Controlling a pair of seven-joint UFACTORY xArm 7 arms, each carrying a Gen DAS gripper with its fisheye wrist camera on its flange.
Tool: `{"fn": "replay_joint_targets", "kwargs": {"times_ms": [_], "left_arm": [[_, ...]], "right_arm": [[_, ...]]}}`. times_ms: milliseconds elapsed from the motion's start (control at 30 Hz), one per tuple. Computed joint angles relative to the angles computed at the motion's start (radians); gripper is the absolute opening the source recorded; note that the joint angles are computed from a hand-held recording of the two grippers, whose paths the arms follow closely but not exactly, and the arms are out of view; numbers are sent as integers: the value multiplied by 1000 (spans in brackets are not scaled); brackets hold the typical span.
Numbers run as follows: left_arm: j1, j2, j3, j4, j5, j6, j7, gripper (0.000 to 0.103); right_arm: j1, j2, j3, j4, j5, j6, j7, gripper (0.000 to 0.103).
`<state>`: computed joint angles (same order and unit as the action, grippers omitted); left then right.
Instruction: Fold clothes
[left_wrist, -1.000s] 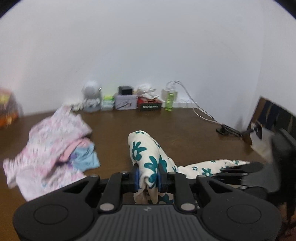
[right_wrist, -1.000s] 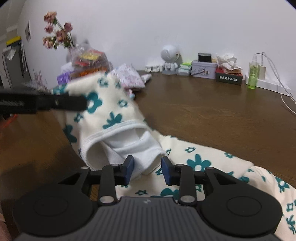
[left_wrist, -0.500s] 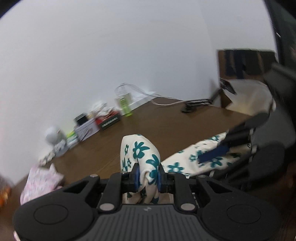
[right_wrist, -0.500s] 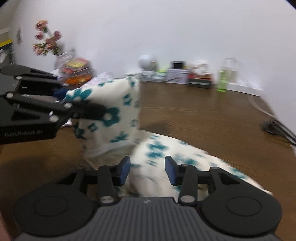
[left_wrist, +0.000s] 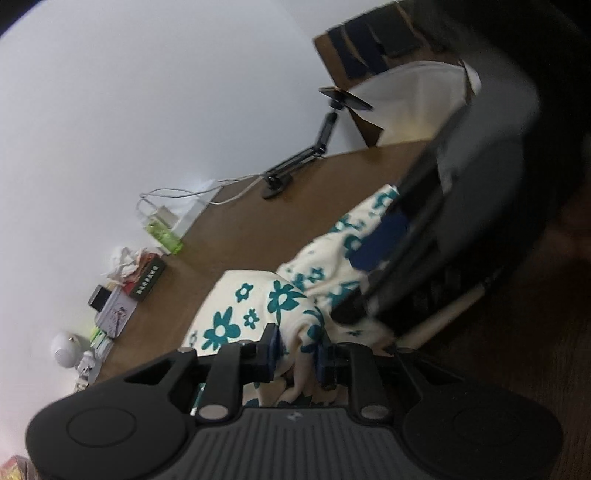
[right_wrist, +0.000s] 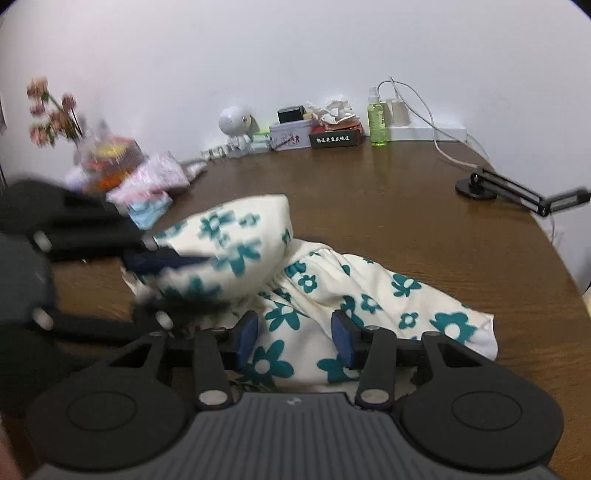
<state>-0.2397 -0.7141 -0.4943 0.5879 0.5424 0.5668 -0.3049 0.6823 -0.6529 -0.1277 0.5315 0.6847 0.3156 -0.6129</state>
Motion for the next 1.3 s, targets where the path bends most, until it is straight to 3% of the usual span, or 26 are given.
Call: {"fn": "replay_joint_targets", "kwargs": {"times_ms": [67,133,200,333,433,533,700,833,1000,1100,1133,1233,1300], "left_arm": [[-10,2,8,-2,-9,0,3,24],[-48,-13,47,-14,-46,-8,26,35],[-97,-40,100,-31,-103,-19,62,63],[-225,-136,234,-76,-284,-28,156,71],[-267,-200,299,-98,-395,-55,189,71],[-180,-231,253,-104,-414,-85,157,68],[-44,-190,193,-102,-398,-86,82,19],[-38,-152,207,-125,-400,-90,70,17],[-35,-133,188,-144,-375,-118,60,17],[-67,-163,222,-151,-391,-99,71,17],[-79,-169,240,-147,-403,-91,80,17],[-101,-199,298,-135,-449,-101,105,28],[-65,-196,299,-119,-453,-120,104,28]], "right_arm": [[10,-21,-29,0,18,2,-14,48],[18,-41,-56,1,37,4,-29,51],[47,-45,-90,17,70,1,-57,54],[144,-9,-153,80,167,-21,-174,57],[186,77,-162,165,227,-11,-253,56],[190,182,-139,258,263,12,-289,45],[111,285,-48,335,236,42,-238,18],[0,301,50,323,132,68,-148,8],[-91,300,146,269,75,54,-117,8],[-77,282,115,271,144,80,-166,9],[-74,274,96,279,181,105,-185,12],[-93,236,36,305,331,168,-212,37],[-125,208,47,300,355,165,-210,37]]}}
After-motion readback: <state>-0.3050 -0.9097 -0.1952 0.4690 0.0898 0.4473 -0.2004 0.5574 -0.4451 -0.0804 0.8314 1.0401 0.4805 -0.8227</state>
